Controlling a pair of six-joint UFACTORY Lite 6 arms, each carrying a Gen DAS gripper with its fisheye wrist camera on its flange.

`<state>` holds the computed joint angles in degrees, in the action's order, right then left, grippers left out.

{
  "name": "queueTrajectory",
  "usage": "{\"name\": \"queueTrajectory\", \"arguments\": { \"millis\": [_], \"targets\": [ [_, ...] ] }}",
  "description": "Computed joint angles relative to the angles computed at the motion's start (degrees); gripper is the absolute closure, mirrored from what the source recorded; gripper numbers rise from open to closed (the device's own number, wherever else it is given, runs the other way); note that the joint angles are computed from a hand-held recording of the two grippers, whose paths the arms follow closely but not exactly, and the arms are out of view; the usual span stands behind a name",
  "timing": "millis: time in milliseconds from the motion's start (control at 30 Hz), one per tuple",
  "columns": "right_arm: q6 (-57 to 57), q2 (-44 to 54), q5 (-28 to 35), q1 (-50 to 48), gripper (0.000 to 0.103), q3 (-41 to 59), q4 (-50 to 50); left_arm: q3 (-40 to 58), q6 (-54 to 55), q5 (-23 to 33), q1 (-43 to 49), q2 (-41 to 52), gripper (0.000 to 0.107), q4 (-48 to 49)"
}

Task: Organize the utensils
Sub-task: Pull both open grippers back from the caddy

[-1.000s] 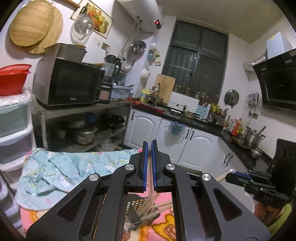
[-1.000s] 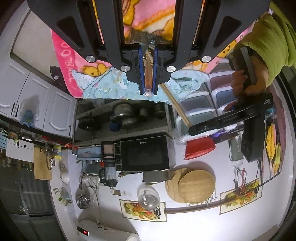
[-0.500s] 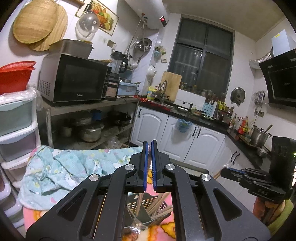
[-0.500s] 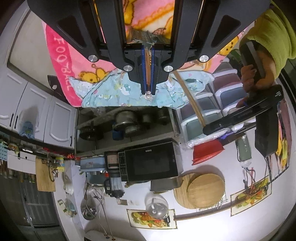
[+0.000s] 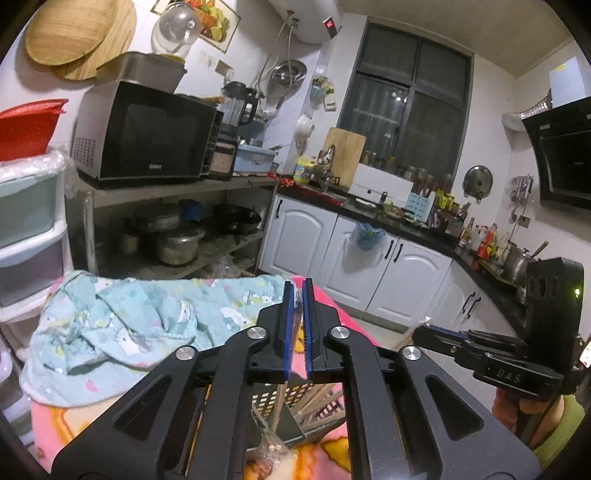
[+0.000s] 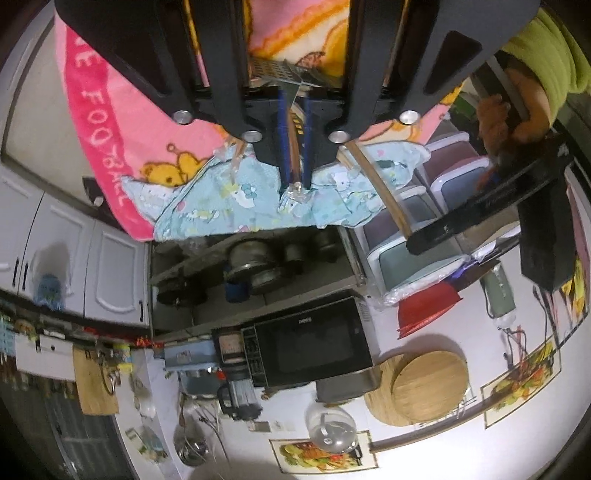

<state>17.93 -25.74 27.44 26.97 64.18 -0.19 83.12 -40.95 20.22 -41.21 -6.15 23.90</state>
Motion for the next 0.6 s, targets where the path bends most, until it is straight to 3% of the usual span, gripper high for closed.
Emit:
{"name": "queueTrajectory", "arguments": {
  "millis": [33,67,167,333,433,600],
  "targets": [
    [1.6,0.0,-0.3,0.0,0.065,-0.6,-1.0,-0.4,-1.2,0.4,-0.2,0.0,0.076,1.1],
    [0.9,-0.3,-0.8,-0.7,0.058,-1.5,0.4,-1.3,-1.3,0.6,-0.4,-0.5,0.061,1.1],
    [-1.3,-3.0,-2.3,-1.8,0.056,-5.4,4.0,-4.2,-1.5,0.7,-0.6,-2.4,0.058,1.7],
    [8.5,-9.5,-2.5,0.4,0.042,-10.4,-5.9,-7.9,-5.3,2.6,-0.5,-6.5,0.024,4.4],
    [17.1,-13.7,-1.0,2.9,0.035,-12.4,-14.6,-9.6,-10.1,4.1,-1.6,-8.6,0.015,8.9],
    [30.4,-19.3,2.9,8.5,0.023,-14.2,-28.4,-11.3,-14.6,7.5,-4.3,-11.5,0.015,12.4]
  ]
}}
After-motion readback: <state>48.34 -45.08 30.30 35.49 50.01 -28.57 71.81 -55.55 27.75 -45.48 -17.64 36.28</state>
